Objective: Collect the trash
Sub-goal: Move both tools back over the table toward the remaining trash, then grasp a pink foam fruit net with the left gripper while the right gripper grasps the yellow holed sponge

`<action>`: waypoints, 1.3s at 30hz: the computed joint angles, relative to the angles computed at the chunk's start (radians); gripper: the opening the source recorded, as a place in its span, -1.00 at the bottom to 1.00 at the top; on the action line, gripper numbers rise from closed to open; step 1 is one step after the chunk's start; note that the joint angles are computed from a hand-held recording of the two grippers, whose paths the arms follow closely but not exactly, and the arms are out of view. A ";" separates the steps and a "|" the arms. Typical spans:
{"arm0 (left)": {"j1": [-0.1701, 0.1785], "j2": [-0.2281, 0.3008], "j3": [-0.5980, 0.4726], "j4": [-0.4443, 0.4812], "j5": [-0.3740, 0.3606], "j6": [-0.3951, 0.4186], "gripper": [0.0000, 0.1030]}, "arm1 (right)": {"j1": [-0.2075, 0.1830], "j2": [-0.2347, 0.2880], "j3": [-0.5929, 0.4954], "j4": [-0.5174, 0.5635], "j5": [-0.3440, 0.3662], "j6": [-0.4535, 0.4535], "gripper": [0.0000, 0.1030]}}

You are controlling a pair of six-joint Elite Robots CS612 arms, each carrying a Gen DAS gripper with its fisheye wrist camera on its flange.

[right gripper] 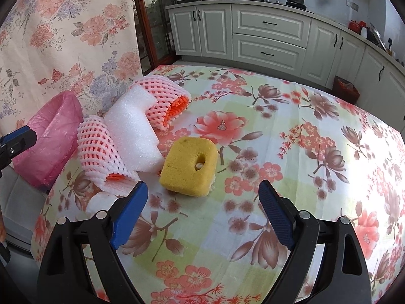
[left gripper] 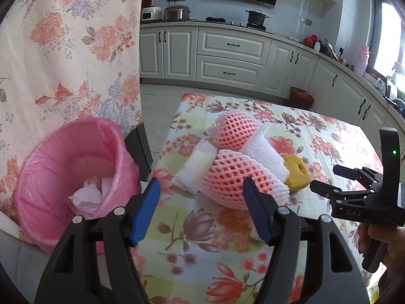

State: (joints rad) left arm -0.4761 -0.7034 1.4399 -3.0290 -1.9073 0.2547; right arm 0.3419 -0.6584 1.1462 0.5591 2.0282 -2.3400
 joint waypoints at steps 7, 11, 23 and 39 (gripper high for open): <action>-0.017 0.011 -0.021 0.096 -0.049 -0.031 0.32 | -0.015 0.013 -0.010 -0.016 -0.034 -0.029 0.63; -0.013 0.027 -0.056 0.195 -0.119 -0.105 0.34 | -0.022 0.018 -0.017 -0.021 -0.049 -0.047 0.62; -0.012 0.066 -0.119 0.301 -0.184 -0.241 0.35 | -0.039 0.025 -0.017 -0.034 -0.090 -0.055 0.50; -0.059 0.043 -0.062 0.212 0.000 -0.075 -0.64 | -0.041 0.014 -0.002 -0.079 -0.150 -0.050 -0.13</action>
